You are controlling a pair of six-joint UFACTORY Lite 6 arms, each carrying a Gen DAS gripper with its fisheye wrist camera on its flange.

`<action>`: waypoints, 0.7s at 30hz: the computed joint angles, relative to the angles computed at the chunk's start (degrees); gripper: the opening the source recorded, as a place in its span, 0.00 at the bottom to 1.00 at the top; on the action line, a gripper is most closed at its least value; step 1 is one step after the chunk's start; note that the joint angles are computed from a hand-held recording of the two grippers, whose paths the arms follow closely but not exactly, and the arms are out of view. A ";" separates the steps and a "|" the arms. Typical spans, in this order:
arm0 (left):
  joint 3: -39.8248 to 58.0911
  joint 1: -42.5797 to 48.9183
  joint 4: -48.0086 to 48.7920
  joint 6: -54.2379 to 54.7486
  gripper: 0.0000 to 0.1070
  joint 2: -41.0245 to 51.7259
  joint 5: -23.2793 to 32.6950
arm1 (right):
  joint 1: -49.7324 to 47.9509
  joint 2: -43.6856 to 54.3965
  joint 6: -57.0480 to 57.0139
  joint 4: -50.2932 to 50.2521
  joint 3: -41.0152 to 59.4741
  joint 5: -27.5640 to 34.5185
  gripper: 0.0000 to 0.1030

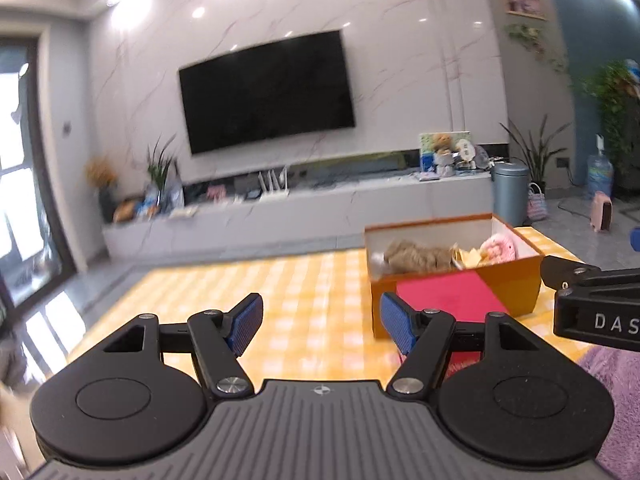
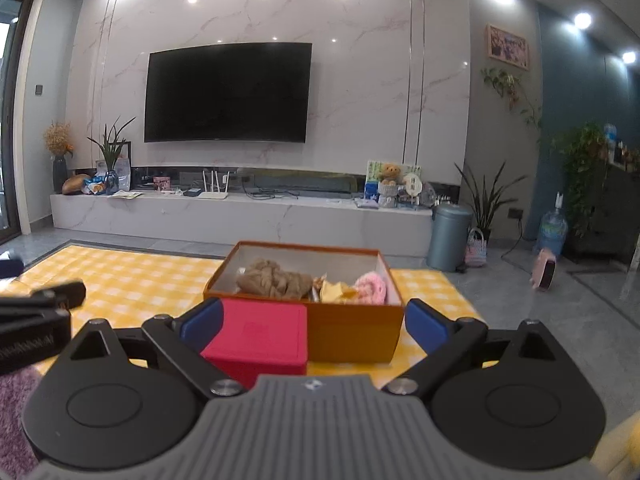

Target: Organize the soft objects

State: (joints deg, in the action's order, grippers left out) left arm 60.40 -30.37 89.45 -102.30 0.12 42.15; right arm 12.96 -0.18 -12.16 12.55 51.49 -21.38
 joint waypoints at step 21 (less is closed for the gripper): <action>-4.12 8.08 -9.65 5.03 0.83 0.58 -17.80 | 0.52 5.86 3.24 0.84 -1.26 -1.96 0.97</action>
